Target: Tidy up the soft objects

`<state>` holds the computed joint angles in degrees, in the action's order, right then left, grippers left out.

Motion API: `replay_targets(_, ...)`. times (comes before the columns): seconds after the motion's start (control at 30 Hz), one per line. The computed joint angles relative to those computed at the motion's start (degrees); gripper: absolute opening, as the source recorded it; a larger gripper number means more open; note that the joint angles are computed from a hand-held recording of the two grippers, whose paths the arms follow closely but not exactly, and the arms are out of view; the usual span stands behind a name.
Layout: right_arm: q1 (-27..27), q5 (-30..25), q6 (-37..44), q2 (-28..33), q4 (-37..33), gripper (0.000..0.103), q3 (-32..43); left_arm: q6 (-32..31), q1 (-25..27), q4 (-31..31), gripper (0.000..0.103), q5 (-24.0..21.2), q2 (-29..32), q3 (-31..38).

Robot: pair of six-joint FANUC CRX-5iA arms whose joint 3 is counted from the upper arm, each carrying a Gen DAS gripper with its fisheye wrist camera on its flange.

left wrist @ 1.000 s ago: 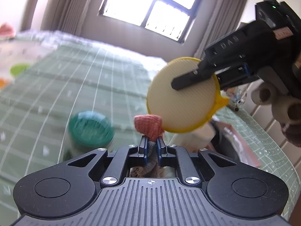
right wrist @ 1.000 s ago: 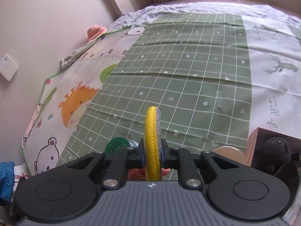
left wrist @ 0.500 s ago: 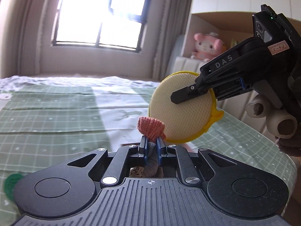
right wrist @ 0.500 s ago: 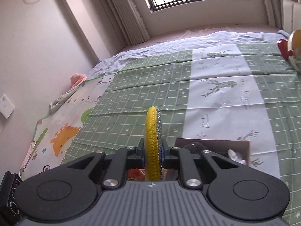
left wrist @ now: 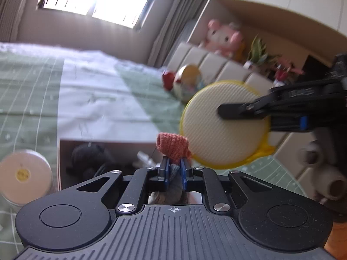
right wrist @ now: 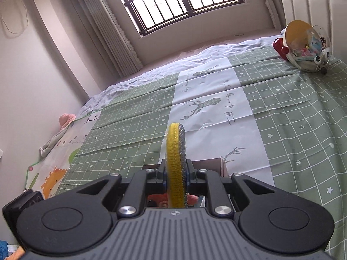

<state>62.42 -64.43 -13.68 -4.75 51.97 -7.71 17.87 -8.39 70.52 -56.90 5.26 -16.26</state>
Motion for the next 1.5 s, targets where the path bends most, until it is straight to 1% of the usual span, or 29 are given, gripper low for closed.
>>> replay_targets(0.03, -0.3, 0.8, -0.1, 0.2, -0.3, 0.015, -0.5, 2.9, 0.2, -5.2, 0.014, 0.5, 0.9, 1.9)
replay_targets(0.07, -0.4, 1.7, 0.0, 0.5, -0.8, 0.015, -0.8, 4.4, 0.2, -9.0, 0.014, 1.8, 1.5, 3.1)
replay_targets(0.13, -0.9, 3.5, 0.0, 1.3, -1.4, 0.015, -1.3, 6.0, -0.1, -14.3, 0.020, 6.6, 1.0, 3.0)
replay_targets(0.17, -1.0, 3.9, 0.3, 2.0, -1.5, 0.015, -1.1, 7.8, 0.1, -17.2, 0.018, 8.7, 0.7, 3.2)
replay_targets(0.2, -1.1, 4.1, 0.8, 2.7, -1.4, 0.015, -0.8, 8.1, 0.3, -17.6, 0.017, 9.6, 1.1, 3.2)
replay_targets(0.27, -1.1, 4.6, 1.3, 3.9, -0.5, 0.015, -0.3, 8.1, 1.2, -16.3, 0.017, 9.6, 1.9, 3.4)
replay_targets(0.3, -1.3, 6.1, 1.1, 4.0, 0.1, 0.015, -0.5, 8.6, 1.9, -15.4, 0.016, 7.7, 2.7, 4.1)
replay_targets(0.37, -2.3, 11.3, -1.5, 3.1, 1.7, 0.015, -2.2, 9.9, 3.6, -12.5, 0.016, 3.4, 3.9, 5.1)
replay_targets(0.43, -4.0, 17.6, -4.1, 2.6, 1.9, 0.015, -4.0, 7.3, 5.2, -7.9, 0.016, 1.8, 3.0, 3.7)
replay_targets(0.5, -5.8, 23.7, -5.7, 2.9, -0.1, 0.015, -5.5, 5.0, 6.6, -4.9, 0.016, 3.0, 0.6, 1.5)
replay_targets(0.53, -6.5, 25.2, -5.0, 3.7, -2.3, 0.015, -5.3, 4.4, 7.3, -3.9, 0.016, 3.4, 0.0, 0.9)
replay_targets(0.57, -6.8, 25.1, -3.2, 5.1, -5.7, 0.015, -4.3, 4.5, 8.0, -3.7, 0.016, 2.9, -0.2, 0.9)
replay_targets(0.6, -7.0, 23.8, -0.8, 6.7, -9.2, 0.015, -2.9, 5.1, 8.9, -4.0, 0.016, 2.0, -0.4, 0.9)
replay_targets(0.63, -7.0, 21.8, 0.8, 8.3, -11.7, 0.017, -1.5, 5.2, 9.9, -4.4, 0.016, 1.2, -0.8, 0.7)
replay_targets(0.67, -7.0, 20.7, 1.1, 9.3, -12.7, 0.021, -1.0, 4.8, 10.7, -4.5, 0.016, 0.7, -1.3, 0.3)
replay_targets(0.73, -6.7, 20.4, -1.2, 9.3, -11.4, 0.029, -2.2, 2.5, 12.3, -4.0, 0.016, -0.1, -2.9, -1.9)
replay_targets(0.77, -6.4, 20.5, -2.9, 8.8, -10.4, 0.035, -3.0, 1.2, 13.1, -3.6, 0.016, -0.3, -3.8, -3.3)
replay_targets(0.8, -6.1, 20.0, -3.7, 8.4, -10.0, 0.038, -3.3, -0.4, 14.2, -3.2, 0.016, -0.7, -4.9, -4.8)
replay_targets(0.83, -5.6, 18.7, -4.0, 8.2, -9.7, 0.047, -3.1, -2.2, 15.0, -2.8, 0.016, -0.7, -5.8, -6.4)
replay_targets(0.87, -4.8, 16.5, -4.0, 8.2, -9.2, 0.062, -2.6, -4.5, 16.0, -2.3, 0.016, -0.5, -7.0, -8.2)
replay_targets(0.93, -3.0, 10.8, -3.5, 9.0, -7.6, 0.076, -0.9, -7.7, 17.6, -3.1, 0.016, 0.8, -9.1, -11.1)
replay_targets(1.0, -0.8, 4.0, -1.9, 10.3, -6.7, 0.077, 1.7, -7.8, 19.0, -6.5, 0.016, 1.7, -10.3, -12.2)
replay_targets(1.07, 1.6, -2.3, -2.0, 11.9, -5.0, 0.077, 3.6, -9.3, 20.2, -8.8, 0.017, 3.0, -11.6, -13.8)
replay_targets(1.17, 5.4, -8.6, -4.4, 14.0, -2.2, 0.080, 5.3, -13.1, 21.8, -9.8, 0.018, 5.8, -14.4, -17.2)
replay_targets(1.2, 6.7, -10.6, -5.2, 15.2, -1.2, 0.080, 6.1, -13.5, 22.7, -10.1, 0.018, 5.7, -15.1, -18.0)
replay_targets(1.27, 9.4, -14.7, -6.6, 18.4, 0.6, 0.085, 8.3, -13.3, 25.0, -10.7, 0.018, 3.9, -15.8, -19.2)
replay_targets(1.37, 13.0, -19.8, -8.1, 24.3, 2.8, 0.088, 12.3, -14.3, 29.1, -11.2, 0.018, 0.5, -17.3, -21.7)
replay_targets(1.43, 14.6, -21.7, -8.4, 28.5, 2.9, 0.088, 15.5, -15.2, 30.6, -10.5, 0.018, -0.9, -18.3, -23.7)
replay_targets(1.5, 15.5, -21.6, -9.1, 31.4, 2.3, 0.088, 17.5, -17.8, 31.1, -7.6, 0.018, -0.7, -20.0, -26.8)
